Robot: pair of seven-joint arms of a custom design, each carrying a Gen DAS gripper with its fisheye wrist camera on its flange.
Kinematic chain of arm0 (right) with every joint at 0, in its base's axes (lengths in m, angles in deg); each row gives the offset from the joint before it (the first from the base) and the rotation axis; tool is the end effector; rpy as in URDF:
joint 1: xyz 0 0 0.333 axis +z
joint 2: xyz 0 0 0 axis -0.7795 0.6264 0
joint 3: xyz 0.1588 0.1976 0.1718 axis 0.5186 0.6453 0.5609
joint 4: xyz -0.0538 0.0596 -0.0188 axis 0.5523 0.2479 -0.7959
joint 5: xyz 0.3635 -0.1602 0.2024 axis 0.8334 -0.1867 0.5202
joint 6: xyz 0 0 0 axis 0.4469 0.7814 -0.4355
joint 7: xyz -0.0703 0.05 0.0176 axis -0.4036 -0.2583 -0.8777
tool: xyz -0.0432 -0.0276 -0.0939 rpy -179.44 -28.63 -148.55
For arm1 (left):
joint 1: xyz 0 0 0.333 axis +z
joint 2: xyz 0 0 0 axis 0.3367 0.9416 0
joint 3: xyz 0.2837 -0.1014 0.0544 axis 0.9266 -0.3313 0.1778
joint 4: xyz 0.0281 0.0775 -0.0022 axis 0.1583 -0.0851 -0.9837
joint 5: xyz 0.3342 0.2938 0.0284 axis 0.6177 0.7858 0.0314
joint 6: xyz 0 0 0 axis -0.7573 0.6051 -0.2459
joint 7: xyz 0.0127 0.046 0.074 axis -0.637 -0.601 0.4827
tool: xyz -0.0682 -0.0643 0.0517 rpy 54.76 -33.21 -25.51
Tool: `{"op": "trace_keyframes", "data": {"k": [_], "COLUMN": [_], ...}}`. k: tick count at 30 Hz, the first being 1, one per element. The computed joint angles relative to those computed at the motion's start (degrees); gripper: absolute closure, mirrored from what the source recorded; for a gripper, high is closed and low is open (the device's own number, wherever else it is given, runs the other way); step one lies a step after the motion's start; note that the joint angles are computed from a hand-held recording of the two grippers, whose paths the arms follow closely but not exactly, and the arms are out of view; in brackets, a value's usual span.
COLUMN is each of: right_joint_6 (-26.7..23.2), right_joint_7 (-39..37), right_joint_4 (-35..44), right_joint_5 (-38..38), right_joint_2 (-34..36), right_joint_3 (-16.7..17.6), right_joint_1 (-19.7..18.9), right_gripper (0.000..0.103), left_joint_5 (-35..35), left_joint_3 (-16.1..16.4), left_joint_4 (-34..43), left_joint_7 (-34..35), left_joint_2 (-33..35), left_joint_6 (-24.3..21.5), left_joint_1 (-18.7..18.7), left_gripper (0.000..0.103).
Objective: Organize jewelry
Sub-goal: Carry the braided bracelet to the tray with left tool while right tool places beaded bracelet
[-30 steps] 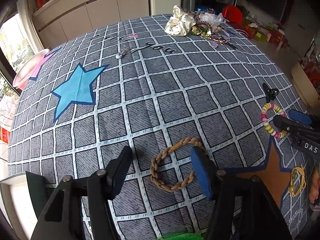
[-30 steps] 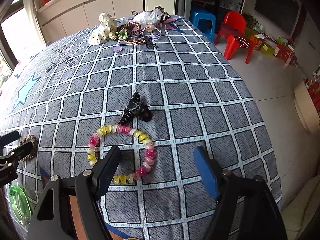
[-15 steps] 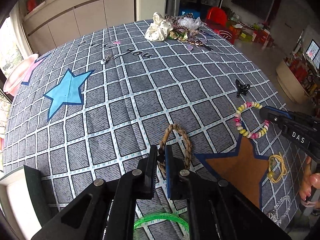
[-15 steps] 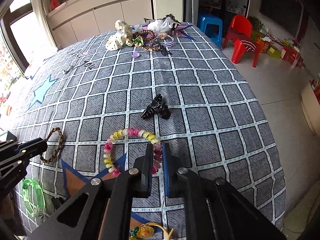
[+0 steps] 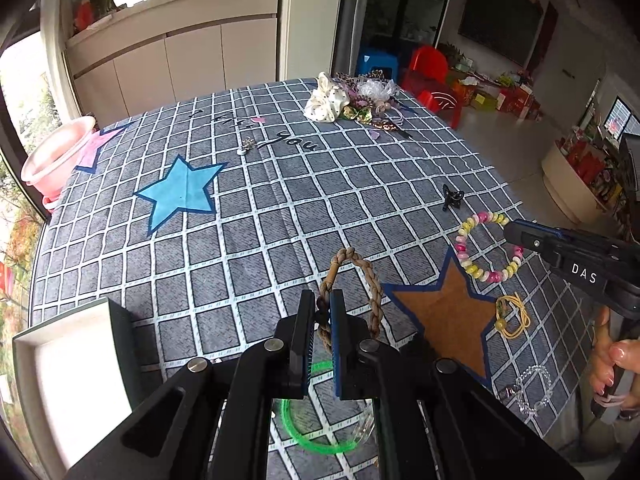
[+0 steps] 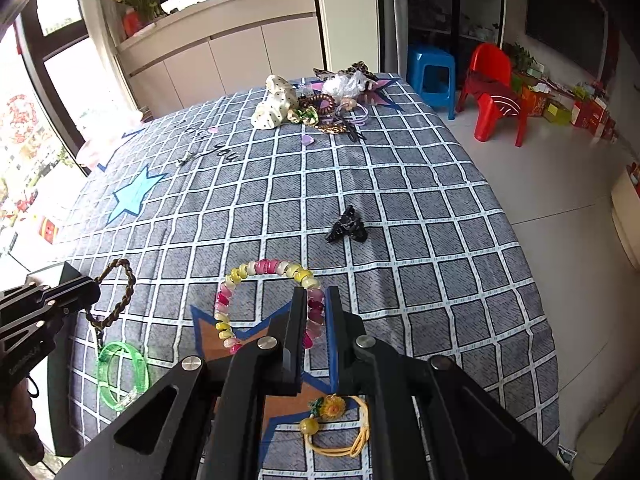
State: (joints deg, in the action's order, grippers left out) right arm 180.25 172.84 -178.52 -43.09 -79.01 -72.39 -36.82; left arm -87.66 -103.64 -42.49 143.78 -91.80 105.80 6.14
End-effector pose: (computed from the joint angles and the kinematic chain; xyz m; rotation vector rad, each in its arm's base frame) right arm 0.5140 0.1490 0.5974 -1.8322 1.8243 -0.4934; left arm 0.5194 -0.2975 0.5993 -1.6876 2.1869 -0.7857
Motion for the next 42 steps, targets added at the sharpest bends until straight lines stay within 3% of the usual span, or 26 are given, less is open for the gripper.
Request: {"op": "trace_keyframes", "data": {"k": [11,22,30,42], "right_joint_6": [-0.8,-1.7,-4.7,-10.4], "right_joint_7": [-3.7,-7.7,-7.4,-5.2], "right_joint_4": [5.0,18.0,29.2,40.3], "right_joint_5": [3.5,5.8,3.7,-3.2], "right_joint_2": [1.8,14.3,25.8,37.4], "right_joint_3": [2.4,6.8,9.5,9.6], "right_joint_1": [5.7,11.8,15.0,18.7], "right_gripper": [0.094,0.094,0.094,0.094], "left_joint_5": [-1.6,0.8,3.7,5.7], "left_joint_3": [1.7,2.4,2.3,2.1], "left_joint_4": [-13.8,-23.5,-26.7,-27.0], "left_joint_7": [-1.9,-6.6,-8.9,-10.8], "left_joint_2": [-15.7,-25.8,-26.2,-23.1], "left_joint_6": [1.8,0.8,0.9,-0.5], "left_joint_1": [4.0,12.1,16.0,17.2], "left_gripper": [0.088,0.088,0.088,0.088]}}
